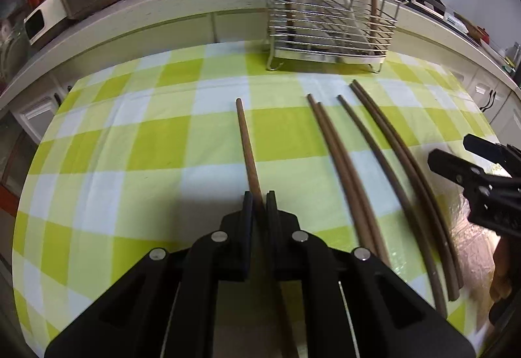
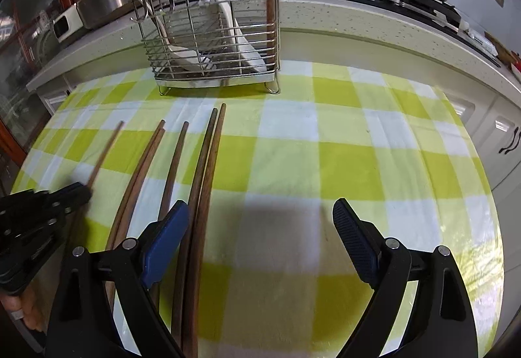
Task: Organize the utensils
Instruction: 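Close the left gripper on one chopstick while the right gripper grasps another chopstick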
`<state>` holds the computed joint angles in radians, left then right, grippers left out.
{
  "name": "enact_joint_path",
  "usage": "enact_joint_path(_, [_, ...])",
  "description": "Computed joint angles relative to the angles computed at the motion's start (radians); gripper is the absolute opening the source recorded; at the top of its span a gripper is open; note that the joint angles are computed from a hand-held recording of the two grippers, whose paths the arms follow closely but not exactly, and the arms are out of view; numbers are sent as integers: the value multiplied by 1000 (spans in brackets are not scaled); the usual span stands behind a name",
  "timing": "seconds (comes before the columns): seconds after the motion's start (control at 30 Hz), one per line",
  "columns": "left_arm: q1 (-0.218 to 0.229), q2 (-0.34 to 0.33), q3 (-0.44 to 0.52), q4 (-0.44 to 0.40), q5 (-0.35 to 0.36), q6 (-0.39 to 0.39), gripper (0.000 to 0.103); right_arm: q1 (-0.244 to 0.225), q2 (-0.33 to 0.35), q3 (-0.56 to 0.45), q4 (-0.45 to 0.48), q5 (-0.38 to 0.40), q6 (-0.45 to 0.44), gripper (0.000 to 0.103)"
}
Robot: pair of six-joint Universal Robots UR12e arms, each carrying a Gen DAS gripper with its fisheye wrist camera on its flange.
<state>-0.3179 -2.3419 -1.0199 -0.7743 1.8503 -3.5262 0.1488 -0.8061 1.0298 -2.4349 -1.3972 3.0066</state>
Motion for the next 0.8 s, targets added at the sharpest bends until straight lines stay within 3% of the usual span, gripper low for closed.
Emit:
enact_joint_path(0.43, [14, 31, -59, 38, -12, -27, 8, 15, 43, -69, 60, -55, -38, 83])
enact_joint_path(0.53, [16, 34, -63, 37, -15, -26, 8, 19, 50, -84, 81, -70, -55, 78])
enact_joint_path(0.8, [22, 35, -58, 20, -29, -23, 12, 16, 69, -140, 162, -42, -104, 52])
